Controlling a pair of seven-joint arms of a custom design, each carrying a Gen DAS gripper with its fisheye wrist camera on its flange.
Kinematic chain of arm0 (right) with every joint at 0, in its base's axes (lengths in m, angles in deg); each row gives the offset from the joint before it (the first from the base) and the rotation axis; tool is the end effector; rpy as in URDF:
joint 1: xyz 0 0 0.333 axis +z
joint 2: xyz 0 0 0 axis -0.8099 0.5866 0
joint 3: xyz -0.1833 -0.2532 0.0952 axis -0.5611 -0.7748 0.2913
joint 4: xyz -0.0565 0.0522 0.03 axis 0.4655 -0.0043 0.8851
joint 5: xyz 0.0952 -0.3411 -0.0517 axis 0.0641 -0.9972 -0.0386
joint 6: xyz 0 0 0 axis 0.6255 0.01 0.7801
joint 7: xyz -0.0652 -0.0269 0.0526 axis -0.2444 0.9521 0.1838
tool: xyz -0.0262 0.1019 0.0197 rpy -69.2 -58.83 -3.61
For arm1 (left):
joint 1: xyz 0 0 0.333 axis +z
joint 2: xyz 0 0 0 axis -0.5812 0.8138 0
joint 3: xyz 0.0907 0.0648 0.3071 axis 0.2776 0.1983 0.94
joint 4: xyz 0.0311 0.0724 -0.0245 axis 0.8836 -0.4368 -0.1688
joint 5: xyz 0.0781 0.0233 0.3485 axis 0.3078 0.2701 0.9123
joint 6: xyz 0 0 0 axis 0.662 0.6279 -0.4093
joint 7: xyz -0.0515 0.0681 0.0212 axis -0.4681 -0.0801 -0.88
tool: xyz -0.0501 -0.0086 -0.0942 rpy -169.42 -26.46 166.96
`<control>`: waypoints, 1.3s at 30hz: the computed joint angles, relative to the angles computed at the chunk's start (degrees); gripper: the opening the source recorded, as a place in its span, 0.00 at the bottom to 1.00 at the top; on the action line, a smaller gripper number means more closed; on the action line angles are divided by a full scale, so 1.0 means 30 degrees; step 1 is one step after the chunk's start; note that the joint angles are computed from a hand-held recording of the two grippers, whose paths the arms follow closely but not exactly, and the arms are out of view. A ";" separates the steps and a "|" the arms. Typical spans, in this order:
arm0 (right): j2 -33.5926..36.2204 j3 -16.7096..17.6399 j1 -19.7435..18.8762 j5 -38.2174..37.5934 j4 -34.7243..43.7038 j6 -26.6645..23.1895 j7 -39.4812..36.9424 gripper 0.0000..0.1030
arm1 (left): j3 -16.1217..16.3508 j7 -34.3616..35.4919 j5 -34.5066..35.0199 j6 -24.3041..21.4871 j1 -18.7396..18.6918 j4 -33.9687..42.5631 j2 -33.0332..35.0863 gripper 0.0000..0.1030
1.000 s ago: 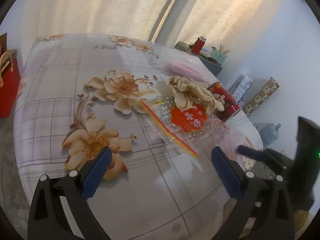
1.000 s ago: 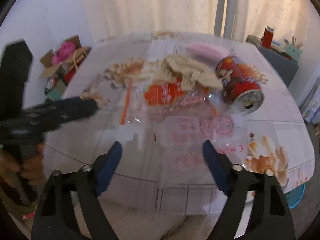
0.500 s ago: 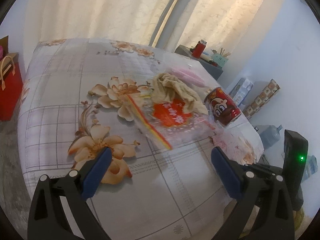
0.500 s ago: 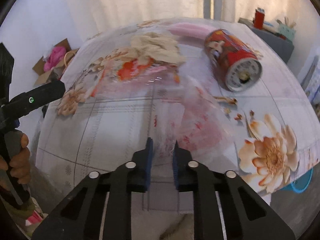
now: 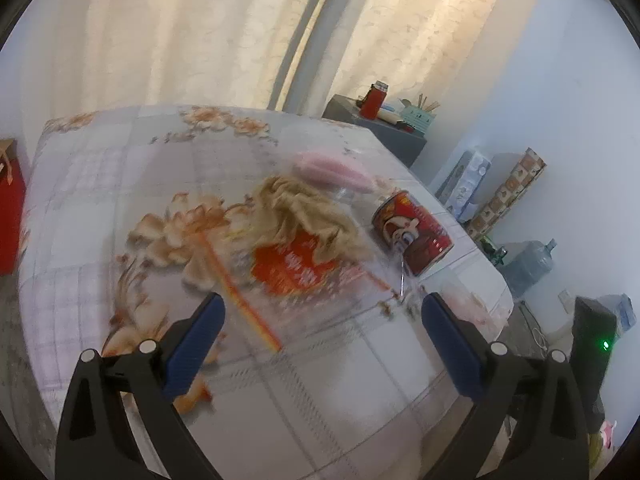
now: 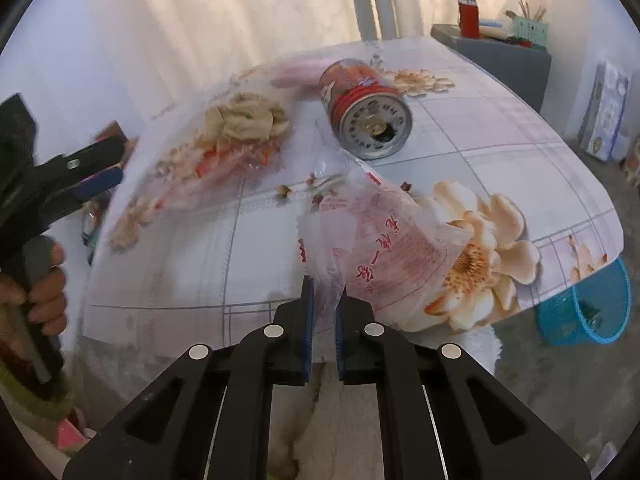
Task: Collect trash
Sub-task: 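Grasp the crumpled tan paper with the left tool while the right tool grasps the clear bag, then carry the tan paper and clear bag over the blue wastebasket with both tools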
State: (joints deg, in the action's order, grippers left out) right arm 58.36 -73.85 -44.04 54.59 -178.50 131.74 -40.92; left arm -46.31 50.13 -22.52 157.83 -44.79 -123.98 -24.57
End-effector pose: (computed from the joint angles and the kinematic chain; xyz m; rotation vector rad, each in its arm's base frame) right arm 0.4626 0.0206 0.5021 -2.0197 1.3764 -0.1884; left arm 0.4415 -0.2758 0.5117 -1.9820 1.6530 -1.1298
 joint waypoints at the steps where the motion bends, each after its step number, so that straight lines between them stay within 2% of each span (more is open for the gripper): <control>1: -0.0266 -0.0293 0.0070 0.0550 -0.0074 -0.0180 -0.0591 0.07 | 0.0068 0.0536 -0.0320 -0.0079 -0.0072 0.0398 0.0300 0.93; 6: -0.1554 -0.0977 0.0307 0.2262 -0.0496 -0.0221 -0.2812 0.07 | 0.0698 0.3968 -0.2498 -0.1363 -0.0827 0.2725 0.1974 0.93; 8: -0.1670 -0.1140 0.0351 0.2704 -0.0429 -0.0202 -0.3404 0.07 | 0.1053 0.4827 -0.2928 -0.2763 -0.1245 0.4142 0.2869 0.92; 12: -0.1252 -0.1195 0.0212 0.3168 -0.0113 -0.0601 -0.3650 0.07 | 0.1680 0.7093 -0.4367 -0.4380 -0.1877 0.6688 0.4705 0.90; 14: -0.0982 -0.1163 0.0085 0.3364 0.0057 -0.0850 -0.3703 0.07 | 0.1963 0.8364 -0.4808 -0.5673 -0.2258 0.8164 0.5750 0.89; 15: -0.0896 -0.1145 -0.0002 0.3443 0.0117 -0.0974 -0.3742 0.07 | 0.2075 0.9046 -0.4990 -0.6654 -0.2489 0.9072 0.6375 0.86; 17: -0.0719 -0.1012 -0.0123 0.3615 0.0207 -0.1044 -0.3797 0.07 | 0.2365 0.9954 -0.5153 -0.7682 -0.2853 0.9983 0.7079 0.82; 20: -0.0410 -0.0938 -0.0344 0.3767 0.0432 -0.1314 -0.3837 0.07 | 0.2529 1.1153 -0.5899 -0.8897 -0.3062 1.1015 0.7980 0.70; 22: -0.0184 -0.0877 -0.0503 0.3811 0.0608 -0.1537 -0.3778 0.07 | 0.2561 1.1630 -0.6670 -0.8897 -0.2998 1.1013 0.8149 0.59; 26: 0.0100 -0.0742 -0.0794 0.3918 0.0789 -0.1889 -0.3742 0.07 | 0.2798 1.1985 -0.7312 -0.8821 -0.3080 1.1014 0.8366 0.47; 31: 0.0215 -0.0546 -0.0982 0.4024 0.0840 -0.1921 -0.3779 0.07 | 0.2967 1.1918 -0.7656 -0.8150 -0.3068 1.0414 0.8087 0.25; 34: 0.0193 -0.0482 -0.1051 0.3994 0.0810 -0.1918 -0.3742 0.07 | 0.3120 1.1550 -0.7617 -0.7525 -0.3047 0.9986 0.7812 0.18; 39: 0.0043 -0.0434 -0.1030 0.3977 0.0649 -0.1743 -0.3824 0.07 | 0.3626 1.0125 -0.6326 -0.6317 -0.3247 0.9092 0.6937 0.15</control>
